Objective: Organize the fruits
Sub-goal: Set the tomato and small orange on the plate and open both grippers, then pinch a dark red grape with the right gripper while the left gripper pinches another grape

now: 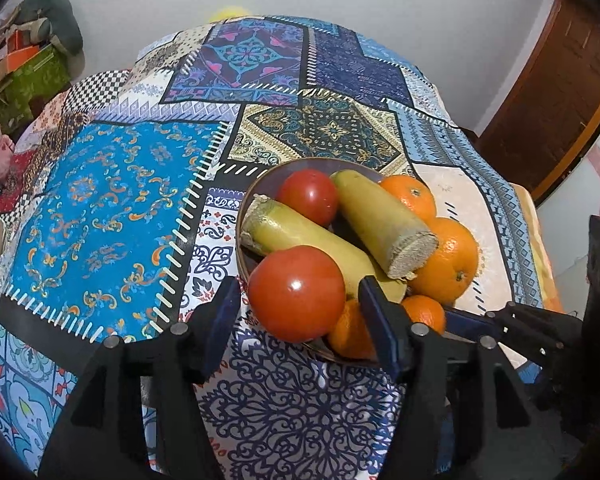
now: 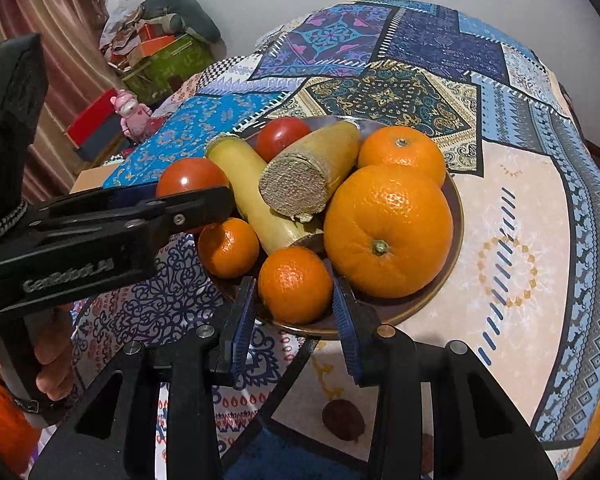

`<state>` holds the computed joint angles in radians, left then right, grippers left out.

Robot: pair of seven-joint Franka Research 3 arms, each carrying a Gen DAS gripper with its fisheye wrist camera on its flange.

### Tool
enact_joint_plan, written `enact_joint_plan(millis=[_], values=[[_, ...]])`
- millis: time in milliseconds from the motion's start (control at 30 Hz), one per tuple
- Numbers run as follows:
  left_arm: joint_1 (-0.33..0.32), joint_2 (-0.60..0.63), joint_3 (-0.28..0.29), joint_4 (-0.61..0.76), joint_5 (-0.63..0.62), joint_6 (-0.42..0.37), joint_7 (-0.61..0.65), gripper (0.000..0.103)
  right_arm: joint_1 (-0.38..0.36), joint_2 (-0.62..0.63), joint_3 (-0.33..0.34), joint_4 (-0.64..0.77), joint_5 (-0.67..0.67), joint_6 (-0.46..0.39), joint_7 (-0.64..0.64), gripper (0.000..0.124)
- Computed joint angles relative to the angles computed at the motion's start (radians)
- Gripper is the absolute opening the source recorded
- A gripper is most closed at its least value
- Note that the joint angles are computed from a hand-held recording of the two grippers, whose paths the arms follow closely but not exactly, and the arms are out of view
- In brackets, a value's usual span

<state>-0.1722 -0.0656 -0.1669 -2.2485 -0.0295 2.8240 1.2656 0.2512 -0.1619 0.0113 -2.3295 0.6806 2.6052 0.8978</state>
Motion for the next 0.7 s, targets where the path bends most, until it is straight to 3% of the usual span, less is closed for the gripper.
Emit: enact_joint_plan(millis=[400, 700], values=[[-0.032, -0.136, 0.005, -0.074, 0.038, 0.010, -0.017, 0.062, -0.026, -0.147, -0.041, -0.098, -0.002, 0.042, -0.026, 0.045], [-0.109, -0.211, 0.013, -0.131, 0.008, -0.005, -0.013, 0.062, -0.067, -0.241, -0.083, -0.181, -0.043, 0.056, -0.014, 0.046]])
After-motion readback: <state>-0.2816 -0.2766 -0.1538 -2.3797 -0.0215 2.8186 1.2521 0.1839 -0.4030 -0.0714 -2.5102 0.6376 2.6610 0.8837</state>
